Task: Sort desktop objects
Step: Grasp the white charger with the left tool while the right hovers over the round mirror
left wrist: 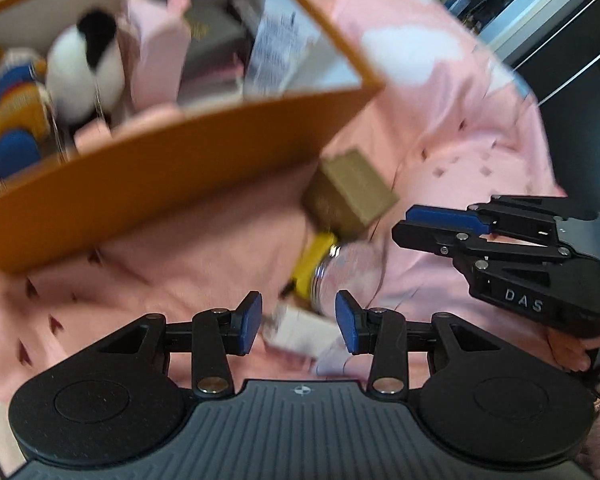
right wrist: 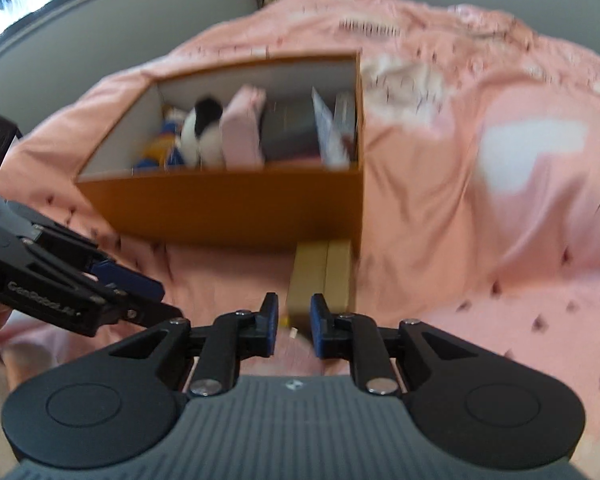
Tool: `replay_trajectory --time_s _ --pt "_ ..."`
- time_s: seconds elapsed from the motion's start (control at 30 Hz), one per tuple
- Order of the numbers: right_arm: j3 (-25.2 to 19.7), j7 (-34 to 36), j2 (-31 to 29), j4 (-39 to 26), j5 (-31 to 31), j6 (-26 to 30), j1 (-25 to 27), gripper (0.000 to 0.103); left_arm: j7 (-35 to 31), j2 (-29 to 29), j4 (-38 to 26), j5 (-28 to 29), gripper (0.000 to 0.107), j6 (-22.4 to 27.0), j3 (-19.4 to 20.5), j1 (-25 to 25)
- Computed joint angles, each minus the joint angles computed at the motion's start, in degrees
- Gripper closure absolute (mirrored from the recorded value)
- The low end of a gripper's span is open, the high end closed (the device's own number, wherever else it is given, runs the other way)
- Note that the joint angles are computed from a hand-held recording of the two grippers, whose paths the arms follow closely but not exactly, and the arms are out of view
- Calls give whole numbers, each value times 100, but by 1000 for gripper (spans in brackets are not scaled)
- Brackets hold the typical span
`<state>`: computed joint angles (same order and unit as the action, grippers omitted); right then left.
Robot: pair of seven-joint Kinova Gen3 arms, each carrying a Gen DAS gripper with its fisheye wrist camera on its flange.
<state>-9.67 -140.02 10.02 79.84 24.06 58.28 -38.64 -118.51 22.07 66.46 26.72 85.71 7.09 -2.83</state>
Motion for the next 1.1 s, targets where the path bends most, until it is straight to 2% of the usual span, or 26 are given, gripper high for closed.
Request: replay_trajectory --time_s 0.07,0.13,0.17,0.27,0.3,0.53,0.83,1.1 --pt "-12 -4 73 21 -7 28 -29 81 322 77 57 -203 60 45 -53 171" --pt "9 -26 156 -29 -98 135 -26 73 659 223 28 -321 60 182 -79 275" --pt "32 -72 190 -50 -158 189 -17 73 834 282 20 -342 60 228 -93 296" --pt "92 -325 253 -49 -278 335 -21 72 1207 424 -9 -277 58 258 -101 244" --pt "106 -384 278 -55 -337 359 -2 71 1271 439 2 -224 54 232 -86 208" --pt "93 -458 397 -27 -374 425 -63 55 1862 692 -70 -57 48 306 -33 137" --pt "133 -404 327 245 -916 -22 239 54 2458 1007 -218 -60 45 528 21 170" --pt "139 -427 316 278 -979 -68 283 54 2875 1101 -208 9 43 463 36 165"
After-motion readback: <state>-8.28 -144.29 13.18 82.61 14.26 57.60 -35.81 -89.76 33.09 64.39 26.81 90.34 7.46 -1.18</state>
